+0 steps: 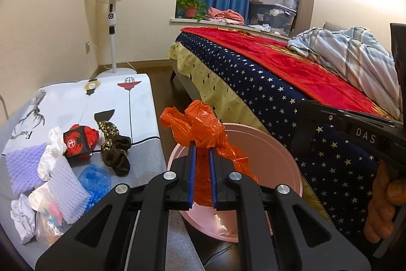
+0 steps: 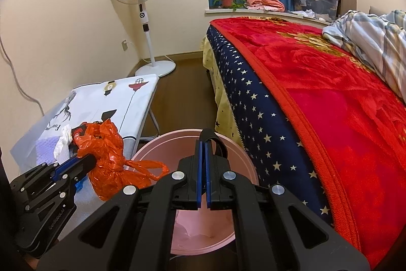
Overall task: Collect trash
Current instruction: 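Carry the orange bag with the left gripper over the pink bin, then open the left gripper to drop the orange bag into the bin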
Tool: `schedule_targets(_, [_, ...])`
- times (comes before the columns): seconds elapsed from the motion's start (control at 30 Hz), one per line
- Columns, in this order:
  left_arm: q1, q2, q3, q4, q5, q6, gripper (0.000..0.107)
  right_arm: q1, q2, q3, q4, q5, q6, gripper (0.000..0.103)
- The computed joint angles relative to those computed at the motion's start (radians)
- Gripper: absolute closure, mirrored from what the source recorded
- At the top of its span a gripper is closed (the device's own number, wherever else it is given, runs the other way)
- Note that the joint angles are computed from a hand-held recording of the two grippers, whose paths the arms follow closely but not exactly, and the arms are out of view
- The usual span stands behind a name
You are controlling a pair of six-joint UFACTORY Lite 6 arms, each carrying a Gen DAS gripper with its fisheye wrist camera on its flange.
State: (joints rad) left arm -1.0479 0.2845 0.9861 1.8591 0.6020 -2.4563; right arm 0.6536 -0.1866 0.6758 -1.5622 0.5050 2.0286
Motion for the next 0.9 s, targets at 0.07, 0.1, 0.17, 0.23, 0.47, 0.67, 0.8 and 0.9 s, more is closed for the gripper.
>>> schedule_targets(0.07, [-0.002,0.003,0.003,0.001,0.0,0.0,0.097,0.001,0.003,0.002,-0.002,0.0,0.001,0.101])
schedule_targets(0.1, [-0.003,0.002,0.003,0.001,0.0,0.001,0.097,0.002,0.004,0.002,-0.003,0.0,0.001,0.101])
schedule_targets(0.17, [0.0,0.003,0.005,0.003,-0.002,0.0,0.097,0.001,0.005,0.001,-0.005,-0.001,0.001,0.101])
schedule_targets(0.23, [-0.002,0.005,0.007,0.001,-0.001,0.001,0.097,0.001,0.006,0.002,-0.006,0.0,0.003,0.101])
schedule_targets(0.47, [-0.002,-0.016,-0.014,0.067,-0.02,-0.054,0.058,0.008,0.022,0.005,-0.019,0.025,0.042,0.075])
schedule_targets(0.67, [-0.039,-0.157,-0.135,-0.027,0.056,0.001,0.059,0.07,0.018,0.006,-0.036,0.071,0.06,0.068])
schedule_targets(0.8, [-0.063,-0.314,-0.275,-0.133,0.132,0.058,0.068,0.15,0.045,0.035,-0.069,0.085,0.102,0.068])
schedule_targets(0.9, [-0.078,-0.459,-0.411,-0.22,0.198,0.096,0.075,0.221,0.126,0.091,-0.151,0.085,0.21,0.068])
